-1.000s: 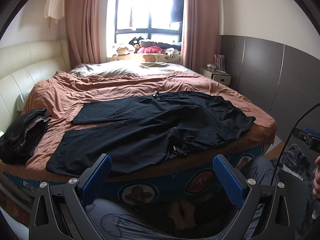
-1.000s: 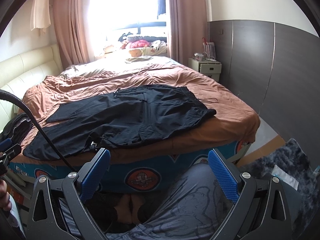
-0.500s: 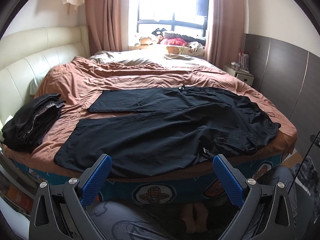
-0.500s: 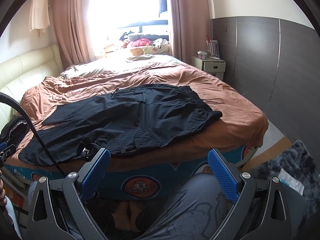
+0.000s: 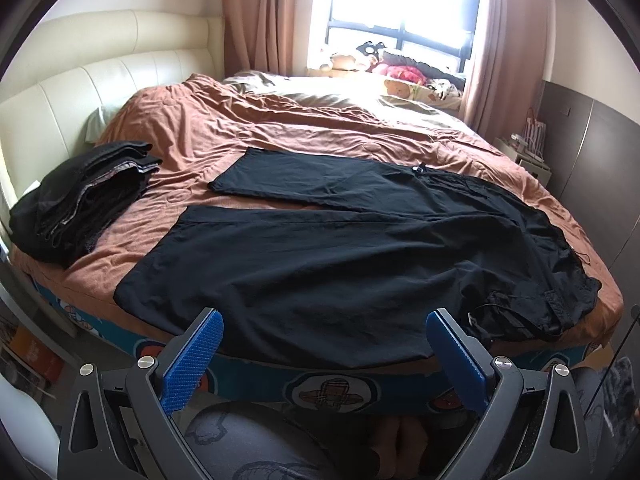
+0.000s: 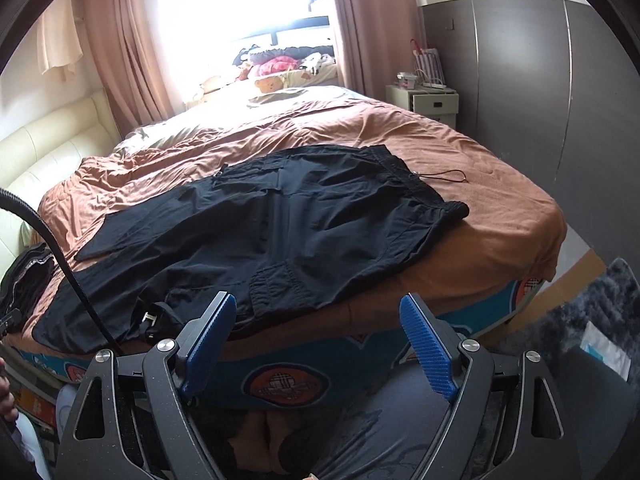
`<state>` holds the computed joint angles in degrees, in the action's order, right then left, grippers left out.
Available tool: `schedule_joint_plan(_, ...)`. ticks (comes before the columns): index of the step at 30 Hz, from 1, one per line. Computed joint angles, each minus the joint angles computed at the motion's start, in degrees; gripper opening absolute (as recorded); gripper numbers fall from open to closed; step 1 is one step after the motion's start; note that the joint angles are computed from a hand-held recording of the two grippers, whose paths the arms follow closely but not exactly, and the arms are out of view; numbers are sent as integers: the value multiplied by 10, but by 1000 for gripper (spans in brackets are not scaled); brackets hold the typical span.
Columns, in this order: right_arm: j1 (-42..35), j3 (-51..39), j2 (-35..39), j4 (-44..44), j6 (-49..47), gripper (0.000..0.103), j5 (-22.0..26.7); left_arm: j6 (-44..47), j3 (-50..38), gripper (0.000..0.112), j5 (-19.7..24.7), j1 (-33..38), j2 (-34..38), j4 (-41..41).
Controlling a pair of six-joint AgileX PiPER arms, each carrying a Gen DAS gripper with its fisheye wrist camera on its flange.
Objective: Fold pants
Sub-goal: 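Move both grippers down to the waistband end of the black pants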
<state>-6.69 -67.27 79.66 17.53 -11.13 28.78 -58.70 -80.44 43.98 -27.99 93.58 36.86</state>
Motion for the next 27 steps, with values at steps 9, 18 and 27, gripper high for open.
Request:
schedule_joint_plan(9, -16, -88, 89, -11, 40, 103, 44, 1, 14, 103, -11, 47, 24, -17)
schedule_joint_plan(18, -32, -153, 168, 26, 31, 103, 55, -26, 87, 103, -86, 128, 10, -35)
schedule_joint_plan(27, -26, -208, 228, -22, 87, 100, 64, -16, 156, 95, -197, 219, -1, -72)
